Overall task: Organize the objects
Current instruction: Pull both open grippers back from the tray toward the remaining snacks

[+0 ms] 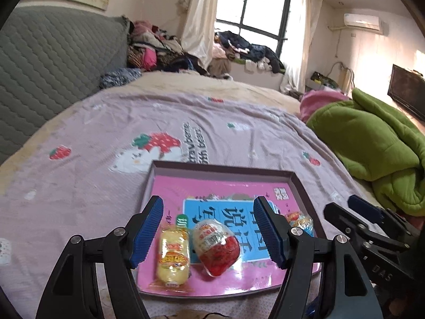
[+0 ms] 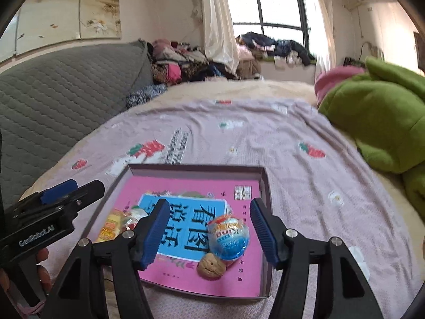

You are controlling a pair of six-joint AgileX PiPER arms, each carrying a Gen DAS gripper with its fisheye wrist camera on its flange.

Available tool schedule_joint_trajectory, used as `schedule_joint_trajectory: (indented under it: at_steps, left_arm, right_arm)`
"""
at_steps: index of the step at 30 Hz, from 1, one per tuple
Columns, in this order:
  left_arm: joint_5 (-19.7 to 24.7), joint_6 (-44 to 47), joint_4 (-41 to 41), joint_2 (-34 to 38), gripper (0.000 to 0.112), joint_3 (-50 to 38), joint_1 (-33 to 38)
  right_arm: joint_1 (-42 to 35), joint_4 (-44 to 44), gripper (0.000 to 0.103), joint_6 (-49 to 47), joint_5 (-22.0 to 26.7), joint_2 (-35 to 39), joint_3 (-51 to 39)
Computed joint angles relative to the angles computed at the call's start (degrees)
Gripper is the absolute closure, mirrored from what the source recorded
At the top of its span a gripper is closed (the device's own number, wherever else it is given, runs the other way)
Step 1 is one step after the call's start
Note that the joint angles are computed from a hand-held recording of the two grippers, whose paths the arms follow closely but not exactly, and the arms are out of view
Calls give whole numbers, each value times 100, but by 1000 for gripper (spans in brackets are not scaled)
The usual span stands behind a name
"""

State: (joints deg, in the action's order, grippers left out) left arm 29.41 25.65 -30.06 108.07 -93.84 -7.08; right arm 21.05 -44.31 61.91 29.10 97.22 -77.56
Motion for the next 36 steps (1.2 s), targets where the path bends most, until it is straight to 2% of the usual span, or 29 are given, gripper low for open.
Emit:
schedule_joint_trajectory:
  at_steps: [4,8,11,14,17,22,25,32,36]
  left_arm:
    - [-340,-100,98,-355,40,373,19]
    - [-264,112,-159,-621,40,682,155]
    - [-181,-64,120,-833,40,924,165]
    - [-20,113,-80,-1058,40,1161,280]
    - [-27,5,88,-1371,40,1550,357]
    - [611,549,-471,-1770,40,1946,680]
    - [853,516,-330,-2079,40,2094,734]
    - [1469,255,-170,-2727,40,1993,931]
    - [1775,143,-10,-3015,40,1870,1090]
  right_arm:
    - [289,-669,38,659,146,-268,247]
    - [566,-847,36,877,263,-483,468]
    - [755,-794,34,912,362,-590,541]
    - [924,-898,34,1205,482,-782,719]
    - [1080,-834,33,1346,765,-934,818]
    - [1428,-499,33,980,1396,-1172,648]
    - [1667,-414,33,826,1760,-1386,540]
    - [2344,-473,33,564,2952,-1706,199]
    - [2710,-462,33,534,3351,-1932,90]
